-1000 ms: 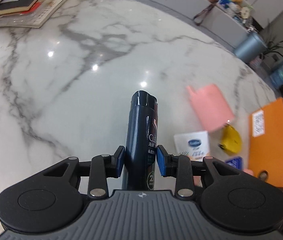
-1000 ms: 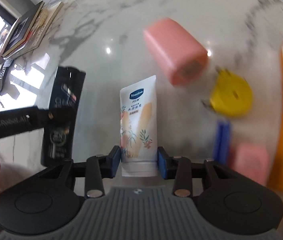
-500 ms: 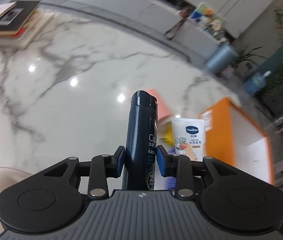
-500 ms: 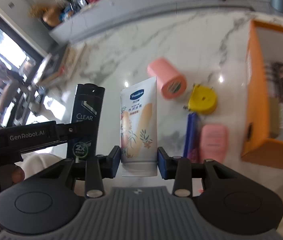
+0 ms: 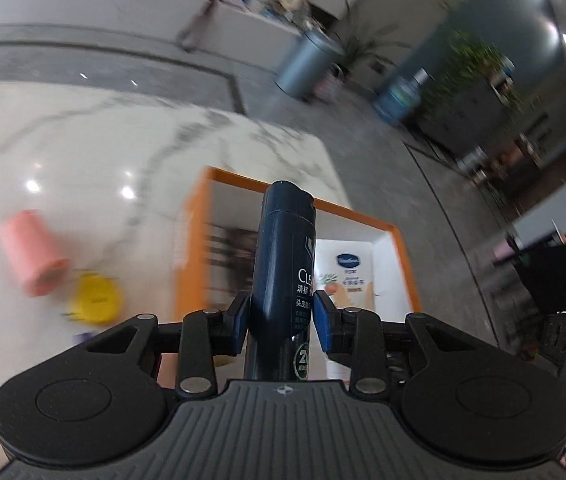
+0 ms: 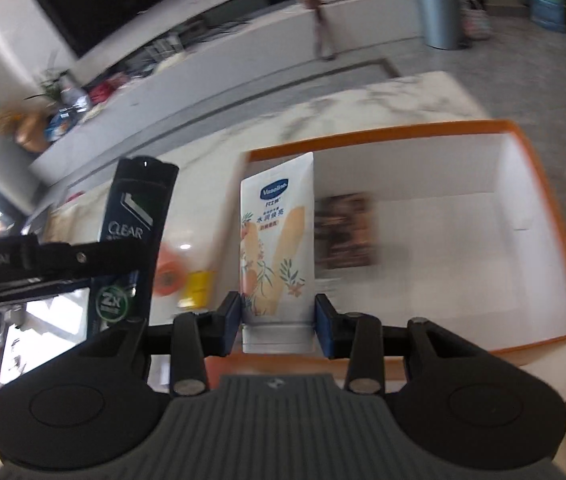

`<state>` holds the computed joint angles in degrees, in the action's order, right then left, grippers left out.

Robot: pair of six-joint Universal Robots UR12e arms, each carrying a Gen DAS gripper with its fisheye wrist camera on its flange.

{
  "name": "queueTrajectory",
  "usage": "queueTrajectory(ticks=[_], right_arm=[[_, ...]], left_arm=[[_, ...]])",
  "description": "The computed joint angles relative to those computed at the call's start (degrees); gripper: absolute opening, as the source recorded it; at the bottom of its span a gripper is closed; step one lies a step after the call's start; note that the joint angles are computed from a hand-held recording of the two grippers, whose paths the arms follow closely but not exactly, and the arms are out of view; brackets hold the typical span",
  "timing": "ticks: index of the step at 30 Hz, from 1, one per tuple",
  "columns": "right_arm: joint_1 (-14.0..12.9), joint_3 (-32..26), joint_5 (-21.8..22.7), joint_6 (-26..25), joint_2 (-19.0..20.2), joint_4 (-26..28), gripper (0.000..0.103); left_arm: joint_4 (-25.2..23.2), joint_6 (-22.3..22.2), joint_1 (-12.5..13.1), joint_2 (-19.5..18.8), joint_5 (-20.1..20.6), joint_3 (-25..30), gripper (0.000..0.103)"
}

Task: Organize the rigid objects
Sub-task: 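Carry the shampoo bottle and Vaseline tube into the orange box with both tools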

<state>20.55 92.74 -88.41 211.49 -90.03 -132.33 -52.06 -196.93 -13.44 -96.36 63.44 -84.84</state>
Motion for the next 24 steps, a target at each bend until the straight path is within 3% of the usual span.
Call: queueTrajectory(ticks=[6,12,16,24], right_arm=[[-4.9,0.2,0.0,-1.4,0.2,5.9,0.041],[-7.6,-1.2,1.0,-3.2,2.8,10.1,0.041],[-8.3,-2.1,1.7,-4.7,4.7,11.4,0.041],[-8.3,-3.0,0.8,-6.7,6.6,13.3,0.041]], left_arm=[[-4.8,-0.4,-3.2,-8.4,-0.9,7.0,0.038],[-8.2,-3.6,-4.3,-14.0,-1.7,10.8,0.038],[-11.1,-4.8,-4.4,-15.9,-1.8,12.3,0.038],[-11.9,-6.4,-4.7,-16.8,-1.9,12.1,0.038]])
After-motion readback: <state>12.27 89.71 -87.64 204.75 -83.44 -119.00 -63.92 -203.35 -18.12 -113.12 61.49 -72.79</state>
